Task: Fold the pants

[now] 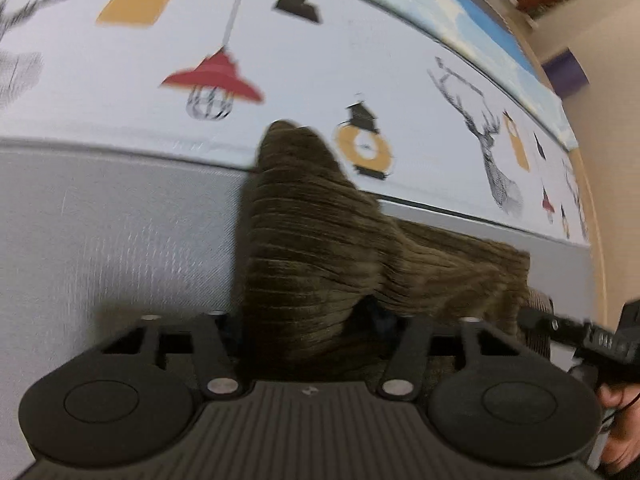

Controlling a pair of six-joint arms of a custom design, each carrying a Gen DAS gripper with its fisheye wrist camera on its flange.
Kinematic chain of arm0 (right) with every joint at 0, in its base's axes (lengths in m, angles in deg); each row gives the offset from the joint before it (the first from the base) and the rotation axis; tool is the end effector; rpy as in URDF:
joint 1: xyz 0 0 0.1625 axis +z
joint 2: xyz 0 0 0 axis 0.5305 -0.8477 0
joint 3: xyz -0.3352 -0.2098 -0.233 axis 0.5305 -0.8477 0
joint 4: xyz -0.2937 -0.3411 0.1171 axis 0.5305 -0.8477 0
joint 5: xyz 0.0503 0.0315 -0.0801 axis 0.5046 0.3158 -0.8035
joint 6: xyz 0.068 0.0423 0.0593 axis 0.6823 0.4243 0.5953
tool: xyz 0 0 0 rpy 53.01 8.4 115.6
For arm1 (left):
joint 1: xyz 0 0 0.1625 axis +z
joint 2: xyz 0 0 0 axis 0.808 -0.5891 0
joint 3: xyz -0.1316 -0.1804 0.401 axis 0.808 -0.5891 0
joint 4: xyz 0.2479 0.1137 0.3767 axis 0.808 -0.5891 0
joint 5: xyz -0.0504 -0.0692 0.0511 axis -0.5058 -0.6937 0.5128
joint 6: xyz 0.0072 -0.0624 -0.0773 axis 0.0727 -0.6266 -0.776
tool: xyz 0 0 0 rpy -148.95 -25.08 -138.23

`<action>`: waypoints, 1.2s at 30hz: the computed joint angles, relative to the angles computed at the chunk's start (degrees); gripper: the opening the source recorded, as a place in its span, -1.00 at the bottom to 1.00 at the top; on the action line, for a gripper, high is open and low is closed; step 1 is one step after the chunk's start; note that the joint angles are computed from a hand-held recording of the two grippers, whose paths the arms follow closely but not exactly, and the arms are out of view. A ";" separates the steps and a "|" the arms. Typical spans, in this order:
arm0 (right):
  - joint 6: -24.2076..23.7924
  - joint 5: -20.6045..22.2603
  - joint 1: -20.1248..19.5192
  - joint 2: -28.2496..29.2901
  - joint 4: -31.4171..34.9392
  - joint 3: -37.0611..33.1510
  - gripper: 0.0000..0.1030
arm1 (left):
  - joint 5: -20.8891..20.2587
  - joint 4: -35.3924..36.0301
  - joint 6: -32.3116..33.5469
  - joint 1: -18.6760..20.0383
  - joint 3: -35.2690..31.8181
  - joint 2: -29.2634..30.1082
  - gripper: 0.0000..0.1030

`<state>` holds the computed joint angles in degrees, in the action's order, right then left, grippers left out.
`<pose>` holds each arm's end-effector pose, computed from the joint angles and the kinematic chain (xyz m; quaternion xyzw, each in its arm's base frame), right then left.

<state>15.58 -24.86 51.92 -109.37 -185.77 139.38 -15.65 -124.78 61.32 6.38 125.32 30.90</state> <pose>0.0227 -0.6568 0.4689 -0.1448 -0.9356 0.2446 0.2095 -0.2989 -0.8263 0.0439 0.1149 0.9898 -0.0284 0.0796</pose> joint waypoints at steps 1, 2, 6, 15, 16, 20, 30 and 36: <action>-1.09 -0.08 0.22 0.21 -1.32 0.10 0.63 | 0.52 -0.21 0.92 -0.40 -0.10 -0.02 -0.21; -1.66 0.07 0.43 0.41 -2.42 0.00 0.43 | 1.37 -1.20 2.19 -0.85 -0.02 -0.09 -0.29; -3.74 2.10 1.11 1.15 -11.06 -0.22 0.08 | 3.88 -7.38 3.42 -1.80 -0.29 -0.22 -0.33; -16.99 8.18 3.86 7.79 -27.72 -5.11 0.06 | 13.73 -23.24 13.31 -3.77 -3.79 1.48 -0.32; -17.57 8.37 4.08 8.88 -28.53 -6.11 0.06 | 14.11 -23.80 13.49 -3.73 -4.37 1.83 -0.32; -18.40 7.18 4.53 12.45 -29.72 -9.56 0.07 | 15.40 -24.23 14.73 -3.25 -6.81 3.62 -0.26; -15.73 -5.95 5.24 18.88 -30.23 -16.23 0.34 | 16.95 -17.60 11.49 -2.52 -10.65 4.58 0.12; -13.80 0.20 4.51 16.85 -10.60 -17.20 0.61 | 11.23 -6.88 14.65 -2.51 -9.55 3.43 0.15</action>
<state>1.78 -24.67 56.43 -92.52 -196.37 122.18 -4.41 -131.66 75.97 3.87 115.77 34.32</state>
